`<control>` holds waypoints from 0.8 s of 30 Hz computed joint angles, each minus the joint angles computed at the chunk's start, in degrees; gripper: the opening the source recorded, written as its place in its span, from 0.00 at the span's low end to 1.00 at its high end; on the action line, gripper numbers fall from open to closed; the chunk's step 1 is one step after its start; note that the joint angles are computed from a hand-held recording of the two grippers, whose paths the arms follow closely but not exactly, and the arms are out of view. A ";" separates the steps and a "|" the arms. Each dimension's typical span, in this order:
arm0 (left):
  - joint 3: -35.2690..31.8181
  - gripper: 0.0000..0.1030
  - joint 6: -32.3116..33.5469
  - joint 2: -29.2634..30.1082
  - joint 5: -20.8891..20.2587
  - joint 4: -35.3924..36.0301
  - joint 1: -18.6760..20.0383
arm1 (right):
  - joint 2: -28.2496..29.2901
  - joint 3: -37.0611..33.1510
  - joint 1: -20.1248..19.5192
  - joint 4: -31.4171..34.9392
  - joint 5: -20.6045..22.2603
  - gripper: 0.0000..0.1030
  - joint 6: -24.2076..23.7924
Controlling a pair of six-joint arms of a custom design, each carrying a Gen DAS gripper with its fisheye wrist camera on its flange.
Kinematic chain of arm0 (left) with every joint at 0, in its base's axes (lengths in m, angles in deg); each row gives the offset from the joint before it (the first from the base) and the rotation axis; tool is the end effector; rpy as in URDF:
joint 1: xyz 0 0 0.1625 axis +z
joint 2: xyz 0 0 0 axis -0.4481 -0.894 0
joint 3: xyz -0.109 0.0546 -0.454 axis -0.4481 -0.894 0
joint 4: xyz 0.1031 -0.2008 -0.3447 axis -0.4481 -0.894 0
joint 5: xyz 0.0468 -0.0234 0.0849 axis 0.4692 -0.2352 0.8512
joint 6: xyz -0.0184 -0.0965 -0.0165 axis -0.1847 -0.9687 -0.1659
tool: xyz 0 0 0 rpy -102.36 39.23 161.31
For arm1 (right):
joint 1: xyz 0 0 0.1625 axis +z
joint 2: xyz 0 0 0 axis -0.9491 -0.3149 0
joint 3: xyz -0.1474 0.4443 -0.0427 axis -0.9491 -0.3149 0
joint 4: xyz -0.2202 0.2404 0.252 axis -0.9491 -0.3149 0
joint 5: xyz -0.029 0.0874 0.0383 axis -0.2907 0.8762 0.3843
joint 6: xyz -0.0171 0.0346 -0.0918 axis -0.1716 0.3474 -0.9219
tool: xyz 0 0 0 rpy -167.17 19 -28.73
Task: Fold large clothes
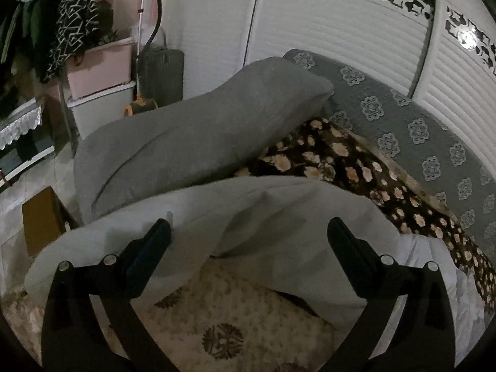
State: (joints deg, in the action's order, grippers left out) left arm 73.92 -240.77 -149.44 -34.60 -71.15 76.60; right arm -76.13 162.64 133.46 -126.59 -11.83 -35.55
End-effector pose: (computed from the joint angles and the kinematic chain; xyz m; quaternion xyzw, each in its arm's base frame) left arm -0.0712 -0.4408 0.2540 -0.3257 0.6243 -0.5549 0.4430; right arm -0.1588 -0.5464 0.3685 -0.3456 -0.7793 0.5069 0.1274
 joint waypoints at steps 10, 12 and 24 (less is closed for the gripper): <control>-1.03 0.92 -0.49 0.17 2.05 2.72 0.64 | 3.62 -4.89 12.14 -14.47 -20.14 0.10 -17.58; -0.74 0.91 -3.23 -0.58 2.17 3.74 -0.24 | 3.54 -4.57 14.09 -19.47 -21.00 0.10 -23.89; -3.75 0.92 -8.66 5.09 6.78 9.30 -4.87 | 18.14 -11.11 35.24 -2.91 -5.15 0.13 -47.40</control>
